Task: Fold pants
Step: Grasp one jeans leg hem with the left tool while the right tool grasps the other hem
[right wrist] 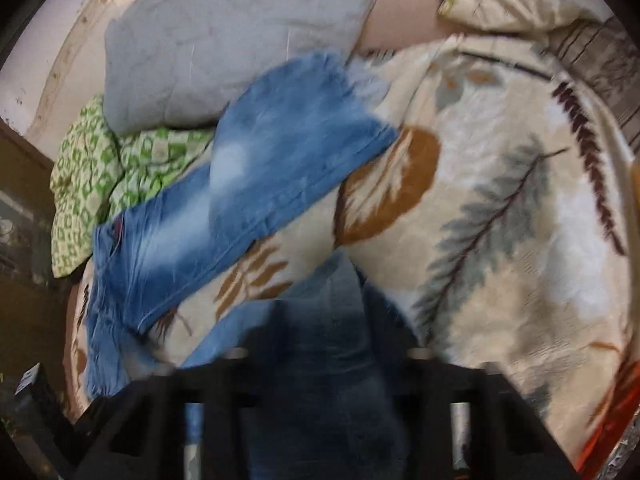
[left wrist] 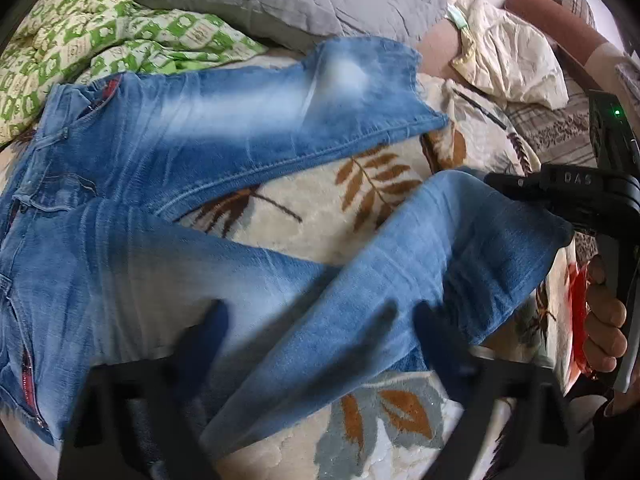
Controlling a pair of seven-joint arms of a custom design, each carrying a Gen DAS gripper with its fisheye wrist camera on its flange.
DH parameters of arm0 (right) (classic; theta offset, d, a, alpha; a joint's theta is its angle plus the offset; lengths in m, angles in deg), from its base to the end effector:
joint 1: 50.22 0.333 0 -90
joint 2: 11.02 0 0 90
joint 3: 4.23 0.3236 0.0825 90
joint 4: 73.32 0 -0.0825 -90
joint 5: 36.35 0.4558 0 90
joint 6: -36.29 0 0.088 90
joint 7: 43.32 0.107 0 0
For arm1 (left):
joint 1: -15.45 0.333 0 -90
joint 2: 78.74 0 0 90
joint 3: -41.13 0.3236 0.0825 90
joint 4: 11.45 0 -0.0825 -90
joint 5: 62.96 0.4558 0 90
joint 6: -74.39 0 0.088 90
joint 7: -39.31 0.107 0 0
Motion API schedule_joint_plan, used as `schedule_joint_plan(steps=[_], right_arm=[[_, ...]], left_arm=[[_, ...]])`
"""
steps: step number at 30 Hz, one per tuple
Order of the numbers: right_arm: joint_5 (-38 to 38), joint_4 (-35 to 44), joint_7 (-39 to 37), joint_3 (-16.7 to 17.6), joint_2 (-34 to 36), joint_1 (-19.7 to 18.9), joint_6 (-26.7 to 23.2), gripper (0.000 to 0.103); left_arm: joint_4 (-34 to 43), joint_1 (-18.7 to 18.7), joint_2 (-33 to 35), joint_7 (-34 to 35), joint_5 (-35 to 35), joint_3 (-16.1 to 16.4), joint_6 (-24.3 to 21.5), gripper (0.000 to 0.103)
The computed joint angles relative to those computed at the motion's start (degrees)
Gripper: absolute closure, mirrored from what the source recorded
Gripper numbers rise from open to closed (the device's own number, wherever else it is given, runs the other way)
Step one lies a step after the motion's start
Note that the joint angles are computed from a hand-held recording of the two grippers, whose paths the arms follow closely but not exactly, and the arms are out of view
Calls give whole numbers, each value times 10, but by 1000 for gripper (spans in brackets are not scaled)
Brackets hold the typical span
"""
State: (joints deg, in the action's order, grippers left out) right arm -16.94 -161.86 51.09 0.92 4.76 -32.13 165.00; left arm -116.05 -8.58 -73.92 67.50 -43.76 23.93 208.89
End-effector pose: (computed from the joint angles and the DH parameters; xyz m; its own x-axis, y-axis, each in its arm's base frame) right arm 0.6920 0.2994 0.5306 0.2195 -0.9016 -0.3728 -0.9342 -0.0842 -0.3466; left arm 0.5266 -0.4480 0.5184 0.1288 -0.9684 0.2135 -0.8723 -0.2130 -0.4401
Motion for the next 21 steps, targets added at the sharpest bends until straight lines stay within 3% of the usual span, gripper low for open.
schedule_joint_plan(steps=[5, 7, 12, 14, 16, 21], right_arm=[[32, -61, -35, 5, -56, -6, 54, 84], [71, -92, -84, 11, -88, -10, 92, 84], [158, -169, -204, 9, -173, -4, 175, 84], [128, -200, -192, 6, -204, -1, 197, 84], [113, -239, -175, 2, -236, 1, 196, 84], [54, -304, -67, 5, -270, -4, 146, 81]], left_arm=[[1, 0, 5, 23, -28, -3, 14, 63], [8, -5, 7, 21, -13, -4, -3, 93], [-38, -3, -56, -12, 6, -5, 58, 95], [-59, -3, -81, -4, 2, -9, 92, 95], [-56, -7, -83, 8, 9, -19, 74, 95], [-16, -35, -33, 45, 25, -39, -30, 95]])
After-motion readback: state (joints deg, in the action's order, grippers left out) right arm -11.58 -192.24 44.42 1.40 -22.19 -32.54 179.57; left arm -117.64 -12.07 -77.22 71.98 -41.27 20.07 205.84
